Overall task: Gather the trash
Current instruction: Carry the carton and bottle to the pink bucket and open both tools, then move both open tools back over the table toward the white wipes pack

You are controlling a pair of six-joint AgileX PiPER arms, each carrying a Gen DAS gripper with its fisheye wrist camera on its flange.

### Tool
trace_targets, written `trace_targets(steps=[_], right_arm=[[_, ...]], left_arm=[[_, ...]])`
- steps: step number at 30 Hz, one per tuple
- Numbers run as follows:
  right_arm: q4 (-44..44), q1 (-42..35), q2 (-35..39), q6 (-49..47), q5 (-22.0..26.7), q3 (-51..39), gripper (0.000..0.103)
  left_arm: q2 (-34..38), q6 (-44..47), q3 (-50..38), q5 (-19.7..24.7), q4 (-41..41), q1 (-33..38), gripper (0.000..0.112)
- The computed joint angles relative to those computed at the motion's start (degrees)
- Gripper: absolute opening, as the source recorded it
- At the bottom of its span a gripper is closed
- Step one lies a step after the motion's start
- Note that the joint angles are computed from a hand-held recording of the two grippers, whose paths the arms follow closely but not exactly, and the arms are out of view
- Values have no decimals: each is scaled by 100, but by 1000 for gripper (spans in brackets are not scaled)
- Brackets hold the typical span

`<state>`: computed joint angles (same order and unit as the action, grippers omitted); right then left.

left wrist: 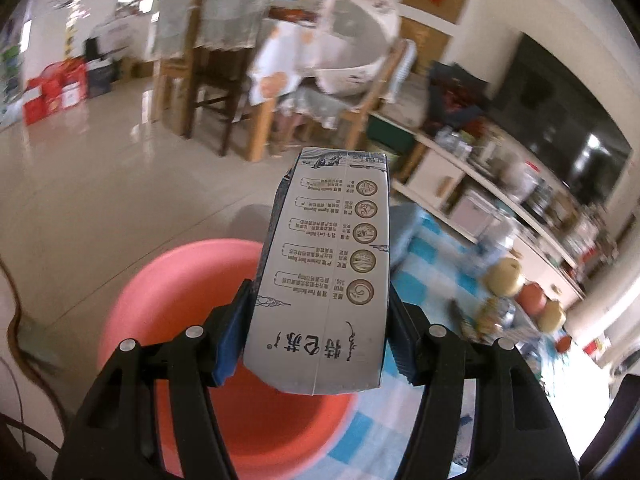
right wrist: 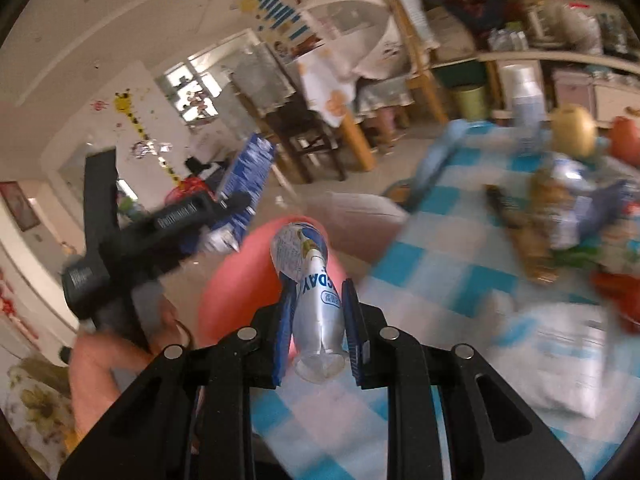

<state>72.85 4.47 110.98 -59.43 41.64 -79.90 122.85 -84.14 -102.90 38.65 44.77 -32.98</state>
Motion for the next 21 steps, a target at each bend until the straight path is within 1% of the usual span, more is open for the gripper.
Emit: trace_targets(steps=[2,3,4,5,7,8,9,10,11,13,14,15,16,17,18,21], right_arm=[[-246,296,295,537,-8,-547,25],[-442,451,496,847,26,-908,25],[-559,558,593,1013,16,-1076,26],[-783,694,725,1333,-63,-1318,26],[-1119,850,979,1819,-31,-1736,35],[-1150,878,974,1846,-92,-1708,45],[-1211,913,948,1912,-229,-1645,60],[-1235,926,892,1971,-380,-1512,66],[-1161,880,846,1894,-431,-1400,71],[-1122,848,538,1673,-795,-908,77],[-1215,846,414,1670,-985,-733,86],[-1320,848,263,1665,-1230,-505,89],[-1353,826,85,1577,-1484,-221,90],[-1305,787,-21,1443,-1621,-32,90],[-1257,726,-102,1309,-1713,126,90],[-1198,576,-397,981,-2113,686,90]], left_arm=[[-107,-129,272,-106,-67,176,62],[-106,-144,317,-90,-139,252,63],[-87,-143,311,-33,-198,291,63],[-55,-110,290,43,-292,347,64],[-11,-41,262,136,-467,461,73],[-9,-78,271,187,-480,498,81],[-33,-136,312,192,-432,505,83],[-46,-203,328,216,-353,505,83],[-55,-242,345,216,-305,505,84],[-152,-629,507,147,90,410,87],[-165,-803,542,97,299,386,87],[-191,-1031,600,68,558,332,88],[-214,-1390,674,31,995,241,88],[-214,-1628,703,-2,1338,173,89],[-222,-1957,769,-47,1868,59,91],[-114,-2277,675,-92,2793,-213,92]])
